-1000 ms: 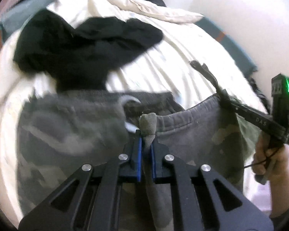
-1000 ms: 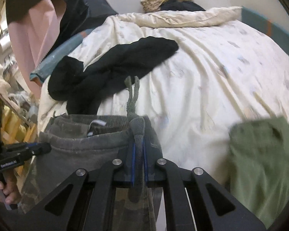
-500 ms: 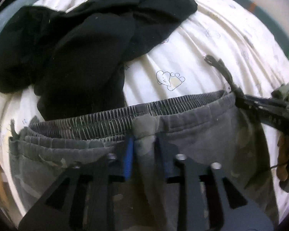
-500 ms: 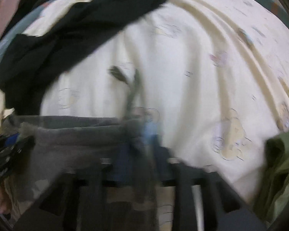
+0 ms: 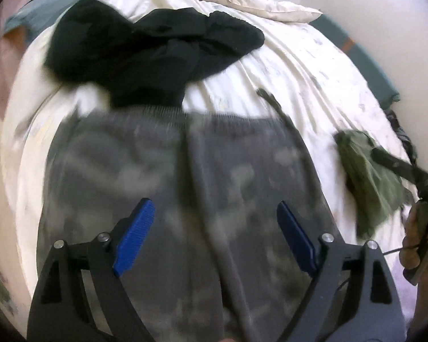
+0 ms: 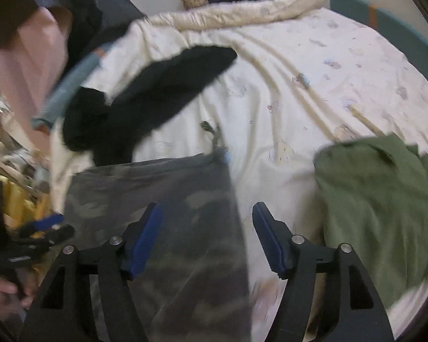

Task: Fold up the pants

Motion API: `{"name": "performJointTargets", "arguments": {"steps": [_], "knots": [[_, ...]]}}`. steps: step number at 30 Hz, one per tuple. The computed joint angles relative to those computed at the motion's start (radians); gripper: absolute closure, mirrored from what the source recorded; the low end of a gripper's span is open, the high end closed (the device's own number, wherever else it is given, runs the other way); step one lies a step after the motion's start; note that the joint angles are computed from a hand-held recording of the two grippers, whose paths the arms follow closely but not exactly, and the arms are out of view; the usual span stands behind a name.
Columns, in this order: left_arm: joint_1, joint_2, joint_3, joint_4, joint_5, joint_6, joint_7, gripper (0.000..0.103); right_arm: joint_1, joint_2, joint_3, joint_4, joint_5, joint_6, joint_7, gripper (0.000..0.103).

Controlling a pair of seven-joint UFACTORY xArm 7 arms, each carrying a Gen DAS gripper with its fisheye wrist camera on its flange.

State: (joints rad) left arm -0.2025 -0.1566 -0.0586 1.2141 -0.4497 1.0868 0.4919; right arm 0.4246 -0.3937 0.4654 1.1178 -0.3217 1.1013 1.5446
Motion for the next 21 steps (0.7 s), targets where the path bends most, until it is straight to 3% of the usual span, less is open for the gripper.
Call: {"name": "performJointTargets", "arguments": {"steps": [4,6,9,13,18,21], "knots": [[0.042,-0.264,0.06,-0.245,0.008,0.053,0.001,0.018,0.03,-0.013,0.148,0.093,-0.024,0.167,0.171,0.03],[0.069,-0.405,0.098,-0.383,0.023,0.109,-0.027,0.018,0.048,-0.023,0.196,0.097,-0.017,0.193,0.275,0.03],[0.08,-0.539,0.144,-0.494,0.042,0.255,-0.036,0.018,0.065,-0.054,0.283,0.087,-0.023,0.207,0.458,0.03],[0.076,-0.663,0.183,-0.573,0.029,0.386,-0.004,0.018,0.087,-0.054,0.367,0.11,0.007,0.262,0.576,0.03],[0.087,-0.756,0.184,-0.657,0.008,0.425,0.008,0.018,0.125,-0.065,0.415,0.079,0.095,0.277,0.721,0.03],[0.087,-0.834,0.19,-0.726,-0.018,0.393,0.039,0.019,0.168,-0.1,0.413,0.0,0.163,0.192,0.823,0.03]]}}
